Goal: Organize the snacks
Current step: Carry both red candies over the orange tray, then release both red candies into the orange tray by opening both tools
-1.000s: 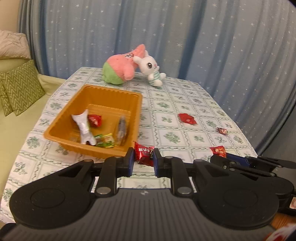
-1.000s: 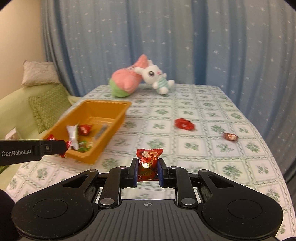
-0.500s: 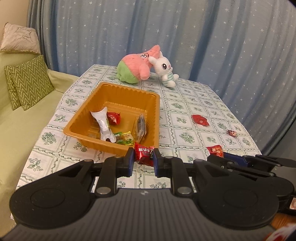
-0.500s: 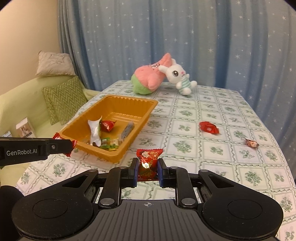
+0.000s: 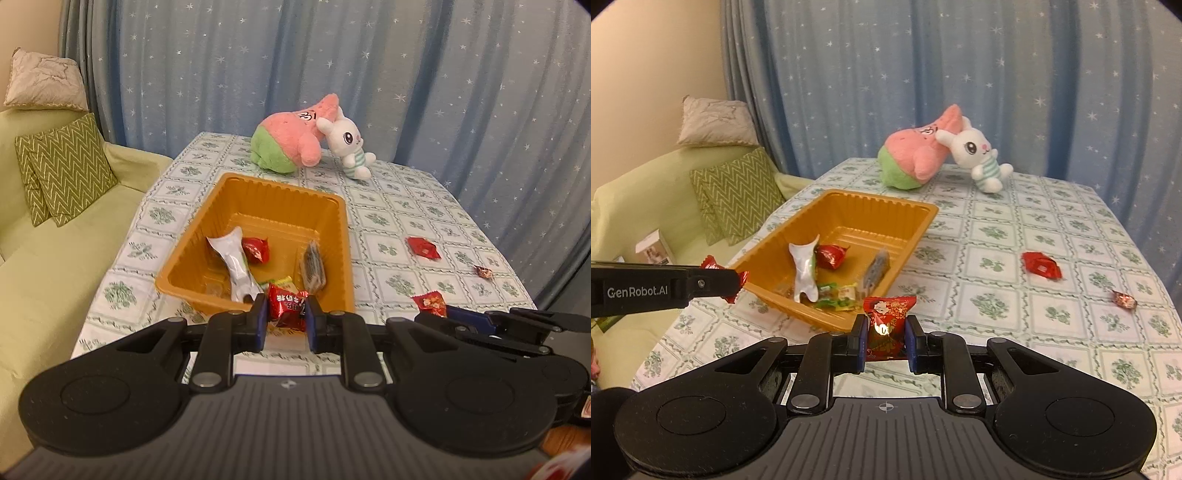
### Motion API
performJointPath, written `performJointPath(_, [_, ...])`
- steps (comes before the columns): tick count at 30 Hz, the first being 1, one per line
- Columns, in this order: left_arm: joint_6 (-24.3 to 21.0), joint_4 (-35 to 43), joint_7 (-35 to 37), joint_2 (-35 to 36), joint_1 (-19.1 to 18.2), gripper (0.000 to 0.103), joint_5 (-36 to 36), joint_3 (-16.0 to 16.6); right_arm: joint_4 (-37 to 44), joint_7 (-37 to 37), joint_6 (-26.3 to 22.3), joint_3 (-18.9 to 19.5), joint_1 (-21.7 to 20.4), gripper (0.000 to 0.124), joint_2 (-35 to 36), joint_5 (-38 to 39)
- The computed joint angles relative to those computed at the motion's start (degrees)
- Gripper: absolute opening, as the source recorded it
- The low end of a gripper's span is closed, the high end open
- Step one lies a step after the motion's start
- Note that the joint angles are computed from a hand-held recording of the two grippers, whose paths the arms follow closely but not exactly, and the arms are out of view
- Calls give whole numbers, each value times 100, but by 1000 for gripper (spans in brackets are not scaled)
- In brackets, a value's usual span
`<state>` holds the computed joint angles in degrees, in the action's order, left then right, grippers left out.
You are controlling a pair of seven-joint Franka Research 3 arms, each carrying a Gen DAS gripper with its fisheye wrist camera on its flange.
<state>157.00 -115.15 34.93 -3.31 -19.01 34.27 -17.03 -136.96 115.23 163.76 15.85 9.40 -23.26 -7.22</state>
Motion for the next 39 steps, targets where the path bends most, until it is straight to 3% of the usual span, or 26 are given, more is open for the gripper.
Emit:
performJointPath(11, [36,564,1009,513,110,18,-447,207,668,159,146,1,18,21,773,-337])
performJointPath(31, [-144,1450,2363,1591,195,19,-1284,393,1648,14,190,-776,747,21,2083,-518])
performJointPath(33, [-102,1480,2500,1650,211,21,-1342,388,1704,3,174,-827,795,21,2165,-508])
performJointPath(35, [-69,1470,2518,1654,181,37,-1259,432,1733,-32,167,-874,843,21,2218,-463])
performJointPath(39, [-56,1358,2336,1560,133,37,-1005,535,1777,-100,154,-936,920,21,2294,-387])
